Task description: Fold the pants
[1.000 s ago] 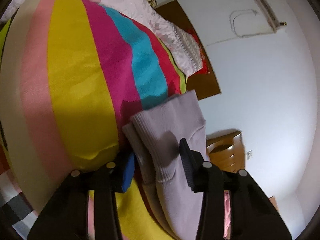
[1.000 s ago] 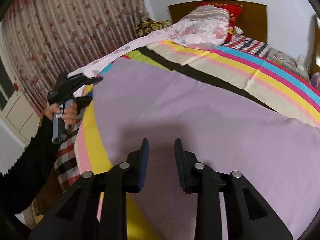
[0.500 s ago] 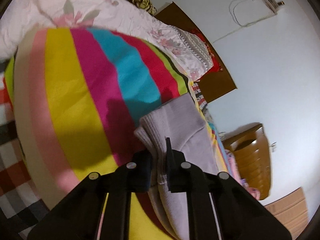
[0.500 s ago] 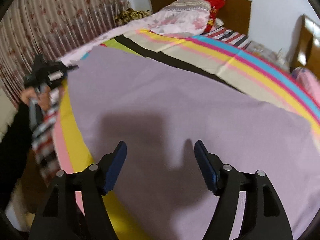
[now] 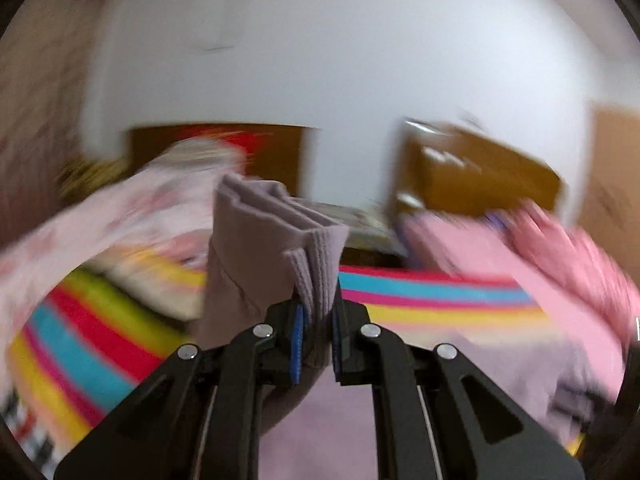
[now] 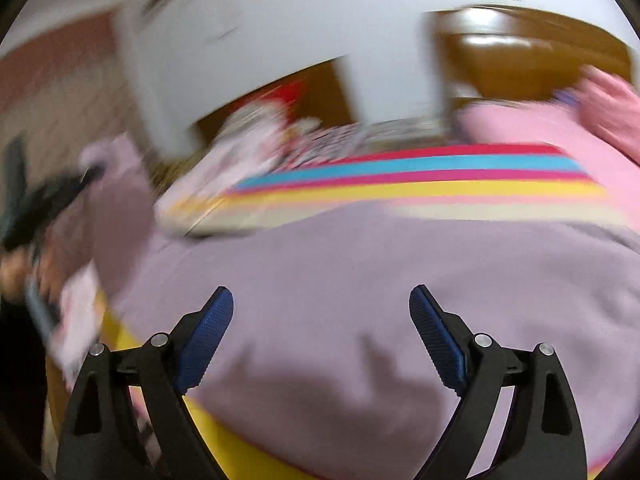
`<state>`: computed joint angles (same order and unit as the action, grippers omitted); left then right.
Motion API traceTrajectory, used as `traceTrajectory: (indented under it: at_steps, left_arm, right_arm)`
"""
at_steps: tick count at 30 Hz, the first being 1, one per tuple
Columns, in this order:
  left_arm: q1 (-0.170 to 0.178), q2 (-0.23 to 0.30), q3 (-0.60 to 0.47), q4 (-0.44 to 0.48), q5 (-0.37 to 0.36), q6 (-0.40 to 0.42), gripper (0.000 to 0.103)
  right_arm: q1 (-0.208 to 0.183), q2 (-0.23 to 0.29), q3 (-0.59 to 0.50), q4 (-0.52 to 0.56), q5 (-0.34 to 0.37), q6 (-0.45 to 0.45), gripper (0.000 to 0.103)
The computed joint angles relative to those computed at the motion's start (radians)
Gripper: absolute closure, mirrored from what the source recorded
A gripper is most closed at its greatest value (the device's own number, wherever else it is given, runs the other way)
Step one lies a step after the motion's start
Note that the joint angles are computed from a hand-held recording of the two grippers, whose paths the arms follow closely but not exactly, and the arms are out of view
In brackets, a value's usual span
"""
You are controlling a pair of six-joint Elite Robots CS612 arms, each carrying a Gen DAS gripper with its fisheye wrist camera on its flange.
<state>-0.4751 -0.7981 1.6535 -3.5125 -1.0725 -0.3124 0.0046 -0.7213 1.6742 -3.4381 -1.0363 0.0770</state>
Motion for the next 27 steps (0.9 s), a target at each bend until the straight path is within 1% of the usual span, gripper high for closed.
traceTrajectory:
  at_steps: [1,2,3,4,5,6,7,8,10,11,12,13,14,15,16,17,18,19,21,23,25,27]
  left_arm:
    - [-0.02,0.021,-0.031,0.023,-0.04,0.04,0.092]
    - [-0.035,0.043,-0.062,0.057,-0.095,0.07,0.09]
    - [-0.05,0.071,-0.096,0.105,-0.192,0.098,0.086]
    - [-0.054,0.088,-0.117,0.148,-0.281,0.114,0.077]
    - [-0.057,0.102,-0.134,0.199,-0.37,0.131,0.06]
    - [-0.068,0.115,-0.138,0.223,-0.418,0.148,0.05]
    - [-0.076,0.117,-0.127,0.206,-0.425,0.162,0.037]
    - [-0.085,0.112,-0.097,0.146,-0.422,0.179,0.027]
    - [-0.084,0.103,-0.043,0.03,-0.431,0.176,0.017]
    - [-0.081,0.094,-0.016,-0.01,-0.423,0.162,0.014]
    - [-0.08,0.077,0.023,-0.035,-0.375,0.142,0.013]
    - [-0.08,0.062,0.051,-0.034,-0.307,0.125,0.013]
    - [-0.083,0.046,0.081,-0.028,-0.231,0.097,0.013]
    - [-0.077,0.034,0.102,-0.022,-0.19,0.067,0.013]
    - [-0.069,0.021,0.127,-0.012,-0.154,0.027,0.013]
    - [-0.064,0.008,0.15,0.005,-0.116,-0.011,0.013]
    - [-0.057,-0.004,0.172,0.04,-0.065,-0.058,0.013]
    - [-0.054,-0.014,0.191,0.07,-0.026,-0.095,0.013]
    - [-0.048,-0.027,0.223,0.107,0.007,-0.137,0.013]
    - [-0.039,-0.031,0.232,0.121,0.007,-0.143,0.013]
    - [-0.023,-0.025,0.236,0.116,-0.028,-0.13,0.013]
    - [-0.022,-0.016,0.232,0.124,-0.045,-0.122,0.013]
  right_arm:
    - [-0.021,-0.006,0.017,-0.029,-0.026,0.042,0.016]
    - [-0.037,-0.011,0.031,-0.052,-0.052,0.072,0.016]
    - [-0.054,-0.021,0.051,-0.071,-0.087,0.093,0.016]
    - [-0.065,-0.03,0.067,-0.082,-0.118,0.102,0.016]
    - [-0.074,-0.038,0.081,-0.087,-0.145,0.106,0.016]
    - [-0.084,-0.049,0.098,-0.088,-0.17,0.109,0.016]
    - [-0.089,-0.053,0.109,-0.092,-0.173,0.111,0.016]
    - [-0.096,-0.057,0.117,-0.093,-0.164,0.113,0.016]
    - [-0.103,-0.058,0.129,-0.084,-0.115,0.106,0.016]
    - [-0.103,-0.056,0.136,-0.082,-0.091,0.103,0.016]
    - [-0.097,-0.049,0.131,-0.064,-0.058,0.098,0.017]
    - [-0.093,-0.043,0.122,-0.041,-0.026,0.091,0.023]
    - [-0.087,-0.034,0.108,-0.019,0.01,0.087,0.027]
    - [-0.081,-0.023,0.089,0.01,0.061,0.086,0.03]
    - [-0.073,-0.008,0.064,0.047,0.133,0.087,0.033]
    - [-0.069,0.002,0.05,0.063,0.17,0.086,0.035]
    - [-0.056,0.014,0.026,0.1,0.222,0.077,0.035]
    - [-0.048,0.014,0.017,0.129,0.238,0.064,0.035]
    - [-0.022,0.016,-0.016,0.262,0.254,0.013,0.036]
    - [-0.002,0.018,-0.046,0.366,0.237,-0.006,0.037]
    - [0.016,0.015,-0.069,0.435,0.187,-0.025,0.037]
    - [0.026,0.015,-0.093,0.498,0.169,-0.031,0.037]
